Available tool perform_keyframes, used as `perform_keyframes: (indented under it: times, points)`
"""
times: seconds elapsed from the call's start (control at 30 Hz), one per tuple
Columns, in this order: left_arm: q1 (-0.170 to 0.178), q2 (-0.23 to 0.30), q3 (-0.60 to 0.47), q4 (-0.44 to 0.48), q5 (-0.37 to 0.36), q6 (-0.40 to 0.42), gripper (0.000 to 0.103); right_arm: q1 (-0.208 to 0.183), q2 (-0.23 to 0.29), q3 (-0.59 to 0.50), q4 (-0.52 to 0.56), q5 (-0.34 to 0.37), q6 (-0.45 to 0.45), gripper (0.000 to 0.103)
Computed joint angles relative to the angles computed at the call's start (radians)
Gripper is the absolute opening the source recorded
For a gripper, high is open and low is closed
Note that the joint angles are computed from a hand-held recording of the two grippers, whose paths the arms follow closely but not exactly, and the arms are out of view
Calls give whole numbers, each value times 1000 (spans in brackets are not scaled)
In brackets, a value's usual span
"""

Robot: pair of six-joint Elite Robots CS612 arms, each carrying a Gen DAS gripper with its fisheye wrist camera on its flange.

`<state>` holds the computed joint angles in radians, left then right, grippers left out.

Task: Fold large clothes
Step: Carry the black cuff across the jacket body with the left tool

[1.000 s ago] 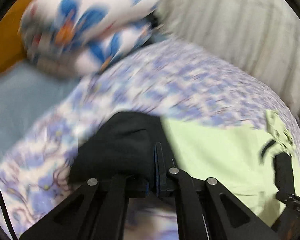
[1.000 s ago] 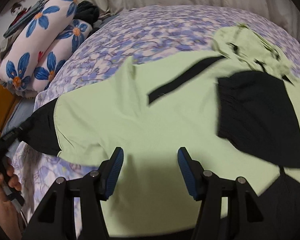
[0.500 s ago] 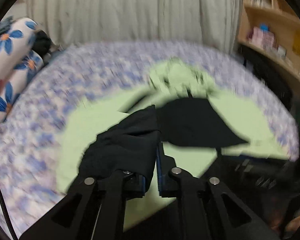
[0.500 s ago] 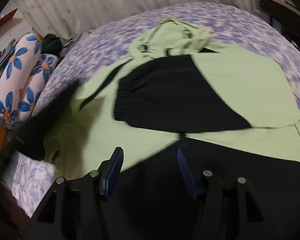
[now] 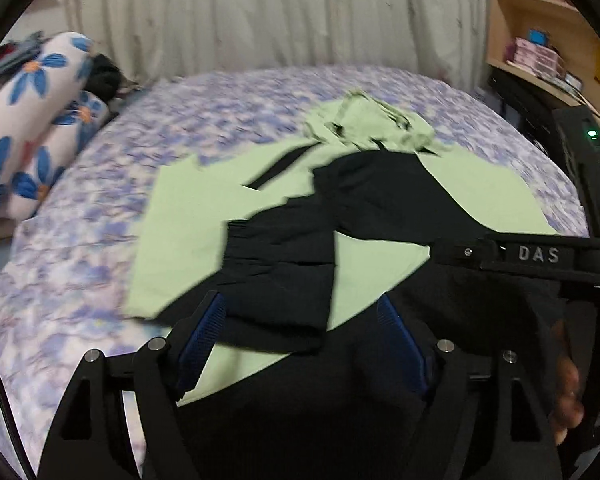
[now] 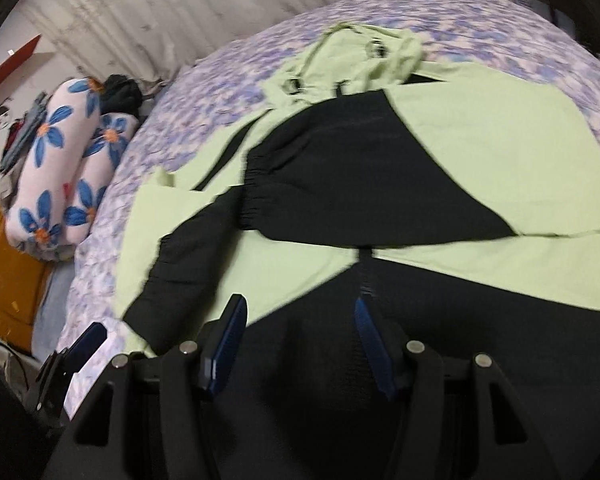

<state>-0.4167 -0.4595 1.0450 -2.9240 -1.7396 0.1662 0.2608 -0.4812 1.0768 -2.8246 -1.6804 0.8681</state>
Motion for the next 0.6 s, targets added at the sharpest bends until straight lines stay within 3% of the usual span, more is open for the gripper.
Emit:
perform_keyframes:
  times: [0.13, 0.3, 0.5, 0.6]
  points:
    - [15, -21, 23, -17, 58, -64, 77, 8, 29, -77, 18, 12, -99, 58]
    - [27, -23, 5, 61, 218, -169, 78, 19, 83, -205, 100, 73, -234, 59]
    - [59, -18, -5, 125, 208, -254, 78, 39, 172, -392, 256, 133, -390, 59]
    - [68, -16, -6, 147, 195, -262, 78, 54, 242, -535, 408, 85, -468, 60]
